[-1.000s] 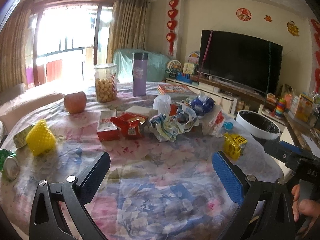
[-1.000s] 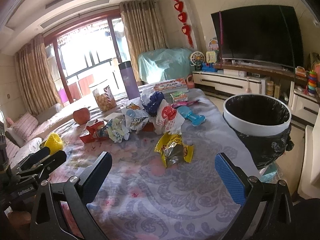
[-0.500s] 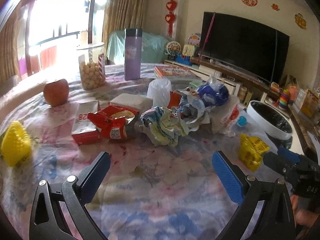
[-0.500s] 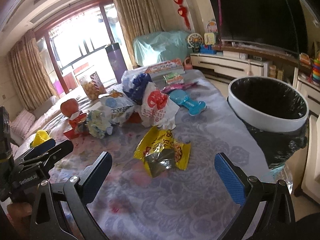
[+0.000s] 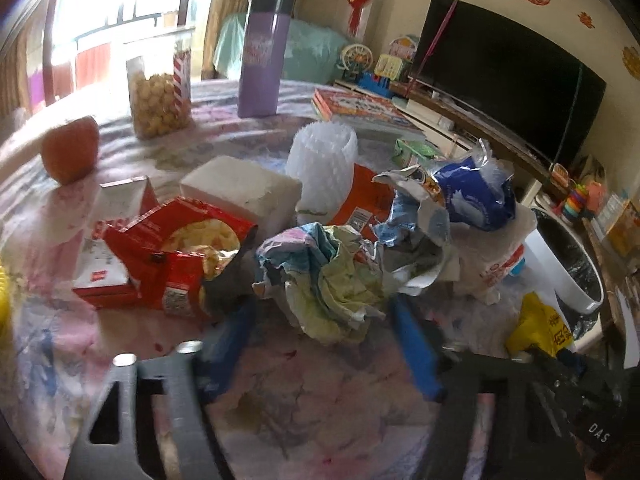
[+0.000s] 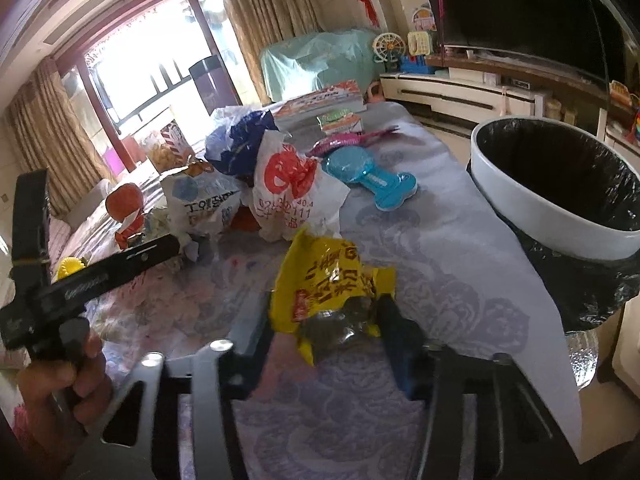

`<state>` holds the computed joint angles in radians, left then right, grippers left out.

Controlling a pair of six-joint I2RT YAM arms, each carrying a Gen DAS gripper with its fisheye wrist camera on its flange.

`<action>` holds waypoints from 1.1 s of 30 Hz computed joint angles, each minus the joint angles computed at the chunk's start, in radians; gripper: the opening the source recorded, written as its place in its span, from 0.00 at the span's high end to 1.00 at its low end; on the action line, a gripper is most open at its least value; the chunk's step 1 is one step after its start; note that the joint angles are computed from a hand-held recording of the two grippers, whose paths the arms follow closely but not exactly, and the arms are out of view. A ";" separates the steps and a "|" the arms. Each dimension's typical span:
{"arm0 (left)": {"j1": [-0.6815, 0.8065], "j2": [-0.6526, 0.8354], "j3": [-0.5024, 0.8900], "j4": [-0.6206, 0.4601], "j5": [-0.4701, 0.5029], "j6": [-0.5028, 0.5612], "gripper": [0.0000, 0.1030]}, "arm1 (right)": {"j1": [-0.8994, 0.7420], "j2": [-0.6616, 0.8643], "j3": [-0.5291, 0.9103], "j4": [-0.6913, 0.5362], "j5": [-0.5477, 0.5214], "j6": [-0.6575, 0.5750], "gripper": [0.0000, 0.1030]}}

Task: Collect trash
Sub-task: 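Grasp the crumpled wrapper with the left tool while the right tool grasps the yellow chip bag, then carry both items over the trash bin and open both tools to drop them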

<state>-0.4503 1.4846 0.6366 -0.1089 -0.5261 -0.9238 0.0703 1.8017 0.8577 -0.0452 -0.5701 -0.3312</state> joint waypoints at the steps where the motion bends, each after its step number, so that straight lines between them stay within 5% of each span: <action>1: 0.014 0.006 -0.004 0.018 0.025 0.012 0.57 | -0.003 0.001 0.000 -0.001 -0.002 -0.003 0.62; 2: 0.023 0.011 -0.007 0.031 0.043 0.022 0.68 | -0.010 0.002 0.006 -0.013 -0.011 -0.012 0.71; 6: 0.006 -0.025 -0.032 0.039 0.033 0.023 0.77 | -0.030 -0.001 0.024 -0.064 -0.048 -0.034 0.84; 20: -0.276 -0.165 -0.053 -0.151 -0.104 -0.153 0.80 | -0.120 -0.077 0.019 -0.150 -0.120 -0.096 0.85; 33: -0.310 -0.074 0.113 -0.098 -0.088 0.013 0.80 | -0.245 -0.047 0.119 -0.212 -0.160 -0.111 0.85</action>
